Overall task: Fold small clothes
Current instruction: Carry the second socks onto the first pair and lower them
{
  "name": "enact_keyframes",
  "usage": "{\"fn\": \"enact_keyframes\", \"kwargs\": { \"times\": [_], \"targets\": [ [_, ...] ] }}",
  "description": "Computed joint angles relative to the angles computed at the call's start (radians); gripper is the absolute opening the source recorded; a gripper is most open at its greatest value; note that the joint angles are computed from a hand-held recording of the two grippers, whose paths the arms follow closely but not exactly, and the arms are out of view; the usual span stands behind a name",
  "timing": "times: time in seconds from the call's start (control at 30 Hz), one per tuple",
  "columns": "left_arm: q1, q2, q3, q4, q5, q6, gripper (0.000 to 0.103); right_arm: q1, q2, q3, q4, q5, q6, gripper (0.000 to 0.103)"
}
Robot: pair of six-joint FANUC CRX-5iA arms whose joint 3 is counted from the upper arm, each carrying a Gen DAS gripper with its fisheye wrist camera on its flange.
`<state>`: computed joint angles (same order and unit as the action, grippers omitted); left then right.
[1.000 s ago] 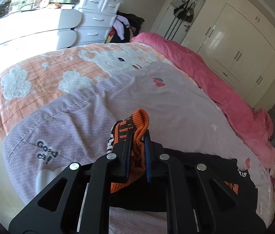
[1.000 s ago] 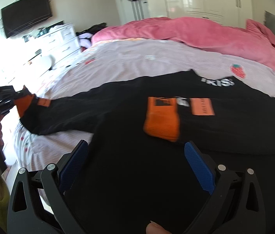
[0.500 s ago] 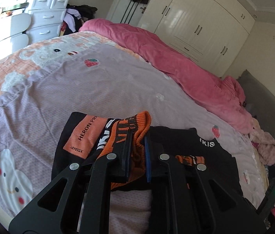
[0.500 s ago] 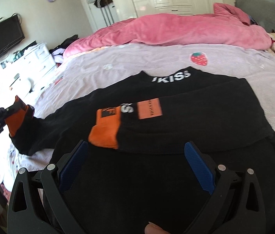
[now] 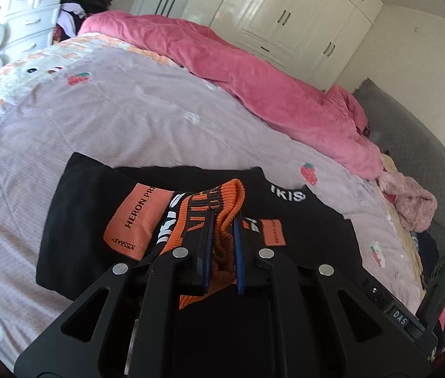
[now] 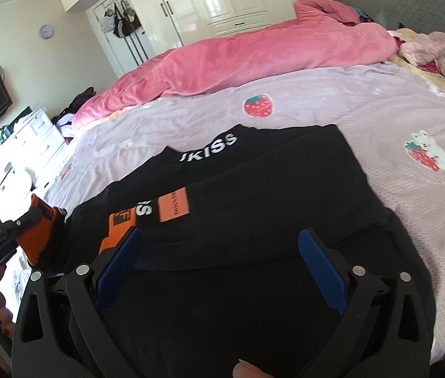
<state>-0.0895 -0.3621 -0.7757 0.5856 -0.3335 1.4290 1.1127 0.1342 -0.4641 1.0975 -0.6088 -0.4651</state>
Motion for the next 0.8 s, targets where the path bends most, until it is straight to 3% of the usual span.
{"fn": "enact_keyframes", "kwargs": {
  "times": [0.1, 0.2, 0.27, 0.3, 0.37, 0.57, 0.8],
  "targets": [
    [-0.033, 0.035, 0.021, 0.005, -0.015, -0.013, 0.005, -0.005, -0.010, -0.012, 0.008, -0.003, -0.015, 0.098],
    [-0.062, 0.066, 0.019, 0.090, -0.024, -0.092, 0.006, -0.010, -0.019, -0.023, 0.015, -0.004, -0.029, 0.098],
    [-0.091, 0.082, -0.014, 0.262, -0.022, -0.233, 0.007, -0.013, -0.021, -0.027, 0.015, -0.003, -0.034, 0.098],
    [-0.105, 0.087, -0.022, 0.315, -0.024, -0.277, 0.010, -0.015, -0.022, -0.029, 0.014, -0.002, -0.035, 0.098],
    [-0.118, 0.087, -0.033, 0.371, -0.023, -0.335, 0.026, -0.016, -0.021, -0.028, 0.011, 0.001, -0.034, 0.098],
    [-0.047, 0.046, -0.024, 0.206, -0.022, -0.181, 0.028, -0.003, 0.007, -0.002, -0.024, 0.053, 0.020, 0.098],
    [0.058, 0.011, 0.073, -0.210, -0.107, 0.176, 0.047, 0.025, 0.086, 0.077, -0.127, 0.221, 0.167, 0.098]
  ]
}}
